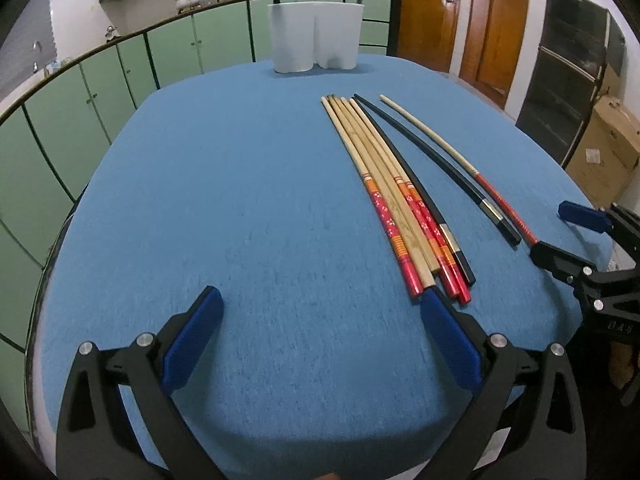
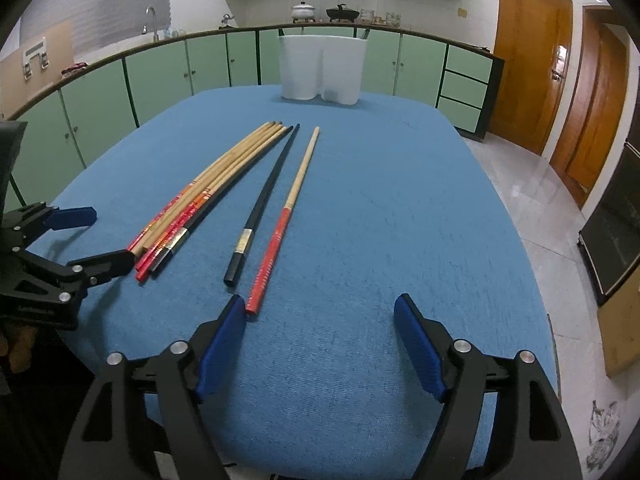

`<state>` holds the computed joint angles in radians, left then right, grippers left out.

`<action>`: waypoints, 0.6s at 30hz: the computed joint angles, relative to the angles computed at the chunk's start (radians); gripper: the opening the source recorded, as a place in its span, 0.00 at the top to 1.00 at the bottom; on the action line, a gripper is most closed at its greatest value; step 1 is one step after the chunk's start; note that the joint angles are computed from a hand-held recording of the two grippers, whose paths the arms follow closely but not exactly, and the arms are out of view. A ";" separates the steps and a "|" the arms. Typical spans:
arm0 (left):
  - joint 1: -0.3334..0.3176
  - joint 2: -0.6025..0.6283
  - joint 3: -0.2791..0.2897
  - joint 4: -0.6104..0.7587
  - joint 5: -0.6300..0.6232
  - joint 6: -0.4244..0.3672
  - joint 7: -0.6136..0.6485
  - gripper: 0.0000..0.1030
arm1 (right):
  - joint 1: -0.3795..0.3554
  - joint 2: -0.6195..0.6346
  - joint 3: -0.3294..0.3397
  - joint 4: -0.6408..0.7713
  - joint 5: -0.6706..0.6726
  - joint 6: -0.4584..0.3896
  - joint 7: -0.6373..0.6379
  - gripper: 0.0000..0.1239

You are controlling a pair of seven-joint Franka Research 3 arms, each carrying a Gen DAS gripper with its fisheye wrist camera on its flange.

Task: Organize utensils

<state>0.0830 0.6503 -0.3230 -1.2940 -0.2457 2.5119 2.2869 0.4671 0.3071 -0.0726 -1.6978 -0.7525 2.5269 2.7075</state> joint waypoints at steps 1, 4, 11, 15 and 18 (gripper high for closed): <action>0.005 -0.009 -0.003 -0.018 -0.007 0.016 0.000 0.08 | 0.001 0.000 -0.001 -0.001 -0.002 0.000 0.004 0.39; 0.009 -0.026 -0.002 -0.051 -0.018 0.060 -0.019 0.18 | 0.004 0.001 -0.002 -0.001 -0.010 0.001 0.009 0.40; 0.014 -0.019 -0.005 -0.033 -0.014 0.054 -0.056 0.29 | 0.007 0.005 -0.008 0.002 -0.039 -0.004 0.038 0.45; 0.017 -0.019 -0.015 -0.036 -0.014 0.058 -0.022 0.30 | 0.002 0.011 -0.008 0.012 -0.030 -0.003 0.050 0.55; 0.004 0.006 -0.008 0.003 -0.007 0.054 -0.040 0.34 | -0.001 0.027 -0.004 0.034 -0.015 0.007 0.026 0.72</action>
<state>0.0867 0.6563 -0.3310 -1.2913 -0.2530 2.5658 2.2467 0.4657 0.3343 -0.0768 -1.6635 -0.7673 2.5342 2.7335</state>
